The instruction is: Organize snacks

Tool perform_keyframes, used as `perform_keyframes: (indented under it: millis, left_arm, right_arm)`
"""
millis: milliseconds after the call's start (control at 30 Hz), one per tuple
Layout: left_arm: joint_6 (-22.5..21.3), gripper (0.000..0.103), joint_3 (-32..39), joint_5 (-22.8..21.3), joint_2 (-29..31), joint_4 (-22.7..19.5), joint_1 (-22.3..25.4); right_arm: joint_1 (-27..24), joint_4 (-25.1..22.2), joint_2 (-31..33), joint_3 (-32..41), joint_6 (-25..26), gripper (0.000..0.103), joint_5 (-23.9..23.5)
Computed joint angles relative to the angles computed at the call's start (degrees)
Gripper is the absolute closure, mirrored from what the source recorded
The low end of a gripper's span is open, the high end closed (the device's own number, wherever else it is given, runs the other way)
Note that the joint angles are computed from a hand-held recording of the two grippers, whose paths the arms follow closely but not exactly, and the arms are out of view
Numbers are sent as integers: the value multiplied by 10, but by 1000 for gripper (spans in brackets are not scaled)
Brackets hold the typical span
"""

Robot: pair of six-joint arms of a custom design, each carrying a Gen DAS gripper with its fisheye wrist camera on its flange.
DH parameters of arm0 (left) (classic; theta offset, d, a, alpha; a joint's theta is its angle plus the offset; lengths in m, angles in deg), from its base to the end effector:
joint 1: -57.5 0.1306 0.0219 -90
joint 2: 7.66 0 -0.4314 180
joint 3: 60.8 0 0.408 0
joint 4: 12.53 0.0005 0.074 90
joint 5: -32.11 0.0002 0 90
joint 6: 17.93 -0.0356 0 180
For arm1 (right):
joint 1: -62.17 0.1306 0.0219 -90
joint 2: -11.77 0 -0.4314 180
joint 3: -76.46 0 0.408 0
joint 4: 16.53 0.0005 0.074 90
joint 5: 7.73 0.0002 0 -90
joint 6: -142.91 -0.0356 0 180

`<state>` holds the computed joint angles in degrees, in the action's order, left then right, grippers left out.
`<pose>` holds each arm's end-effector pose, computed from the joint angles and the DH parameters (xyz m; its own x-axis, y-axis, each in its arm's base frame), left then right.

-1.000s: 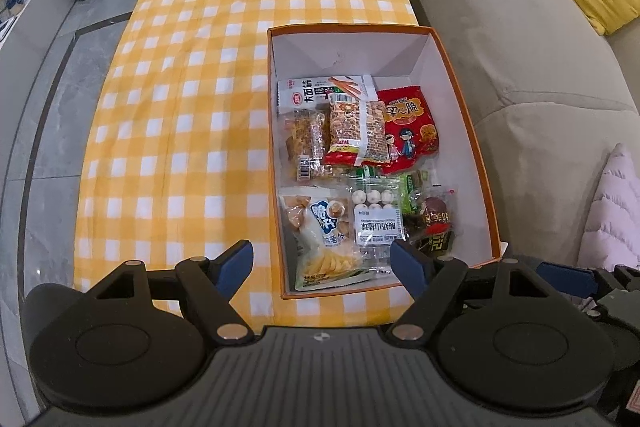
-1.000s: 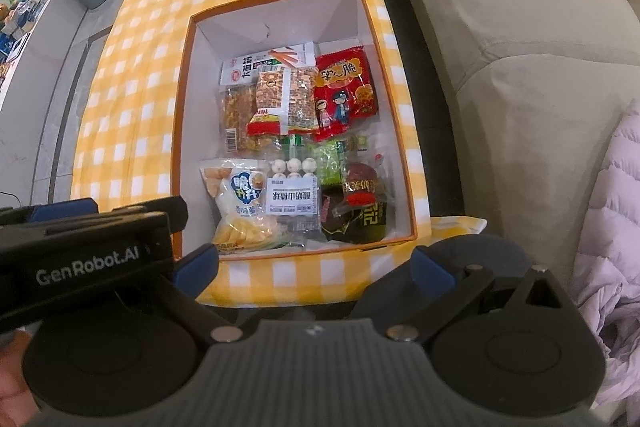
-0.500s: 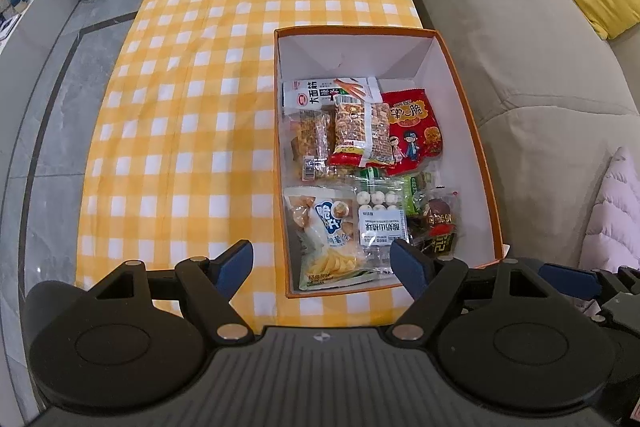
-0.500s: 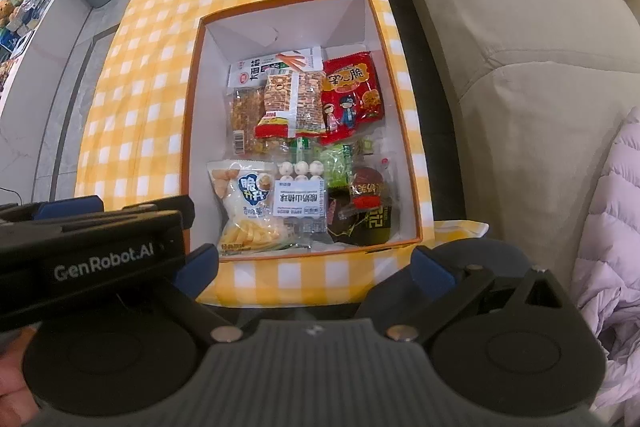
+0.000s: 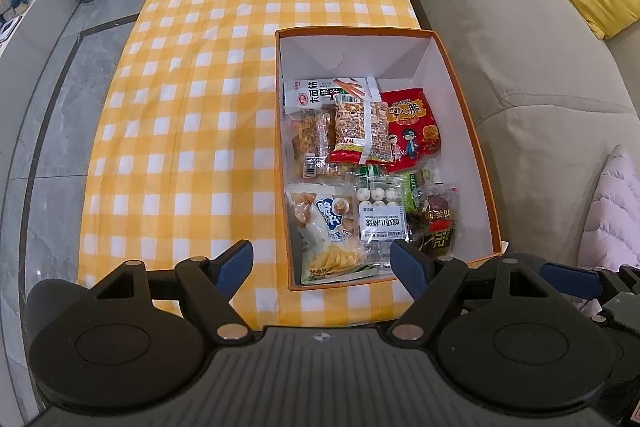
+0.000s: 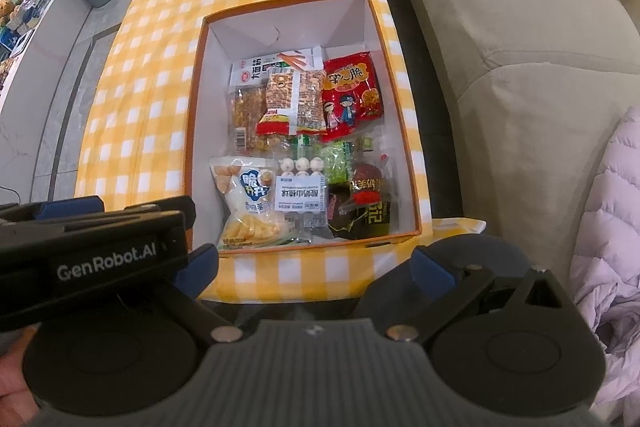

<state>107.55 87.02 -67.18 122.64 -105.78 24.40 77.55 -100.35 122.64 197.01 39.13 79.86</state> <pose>0.6033 -0.3870 0.4766 -0.9546 -0.0615 -0.2915 -0.0595 0.9981 -0.0157 0.5855 0.1621 0.4968 -0.9665 -0.0190 -0.2558 -0.0472 0.9934 0.1044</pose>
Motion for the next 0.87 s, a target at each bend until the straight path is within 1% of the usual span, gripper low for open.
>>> perform_keyframes:
  millis: [67, 200, 500, 667, 867]
  left_arm:
    - [1, 12, 1, -2, -1, -1, -1]
    - [6, 12, -15, -4, -12, 11, -3]
    - [11, 12, -28, -3, -21, 13, -7]
    - [11, 12, -41, -11, -31, 22, -13]
    - [11, 12, -45, -16, -35, 22, -20]
  right_arm:
    - [1, 1, -3, -1, 1, 4, 0]
    - [3, 3, -7, -3, 3, 4, 0]
    - [7, 11, -21, -18, 0, 4, 4]
    - [10, 18, -33, -31, 2, 4, 8]
    - [11, 26, -47, -47, 1, 4, 9]
